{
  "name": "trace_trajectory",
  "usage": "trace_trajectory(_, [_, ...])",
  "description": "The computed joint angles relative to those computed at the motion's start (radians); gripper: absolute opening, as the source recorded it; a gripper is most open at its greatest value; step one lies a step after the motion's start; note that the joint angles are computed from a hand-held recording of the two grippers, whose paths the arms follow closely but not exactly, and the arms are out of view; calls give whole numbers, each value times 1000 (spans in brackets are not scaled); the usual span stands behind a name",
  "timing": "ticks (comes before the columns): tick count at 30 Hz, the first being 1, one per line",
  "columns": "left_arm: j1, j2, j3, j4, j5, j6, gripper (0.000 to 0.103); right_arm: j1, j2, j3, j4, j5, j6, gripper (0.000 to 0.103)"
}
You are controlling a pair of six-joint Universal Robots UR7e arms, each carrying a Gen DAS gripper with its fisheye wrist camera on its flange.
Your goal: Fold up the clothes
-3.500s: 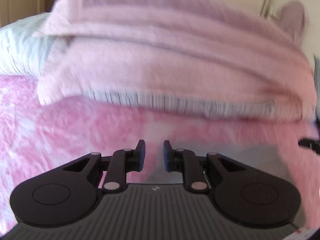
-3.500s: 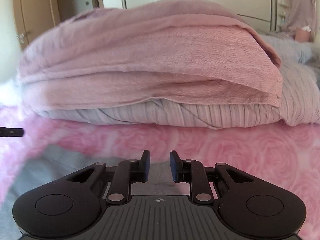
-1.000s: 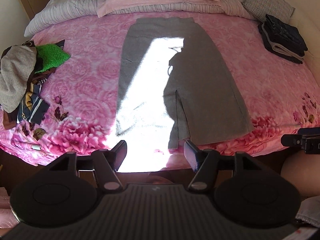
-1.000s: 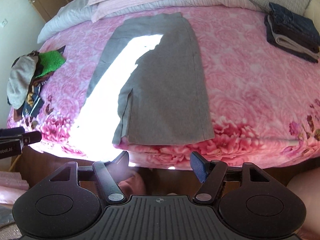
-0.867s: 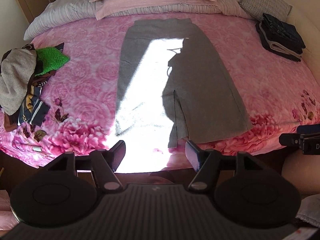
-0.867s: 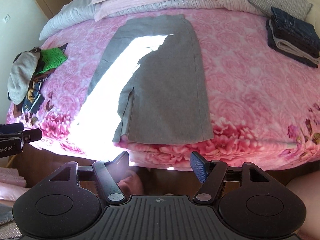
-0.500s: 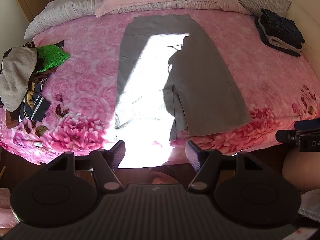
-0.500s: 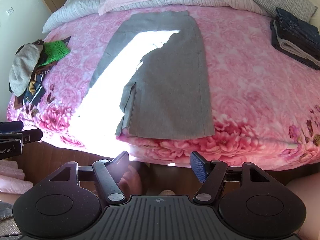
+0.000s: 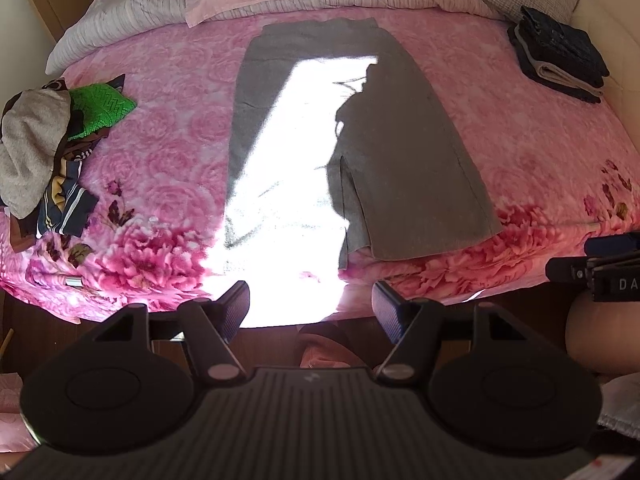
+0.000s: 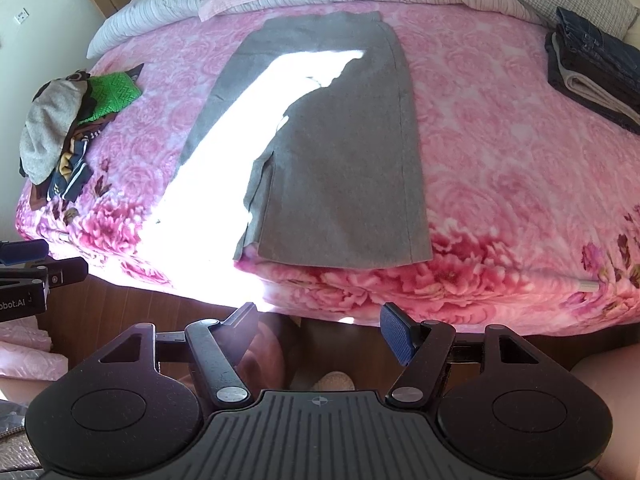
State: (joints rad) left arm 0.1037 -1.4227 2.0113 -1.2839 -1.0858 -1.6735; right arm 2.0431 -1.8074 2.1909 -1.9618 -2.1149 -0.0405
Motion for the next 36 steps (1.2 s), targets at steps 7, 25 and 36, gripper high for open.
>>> trace_trajectory(7, [4, 5, -9, 4, 11, 24, 64, 10, -3, 2, -14, -5, 13, 65])
trace_trajectory(25, [-9, -63, 4, 65, 3, -1, 64, 61, 63, -5, -56, -7, 19, 65])
trace_trajectory(36, [113, -134, 8, 37, 81, 192, 64, 99, 226, -54, -146, -43, 144, 65])
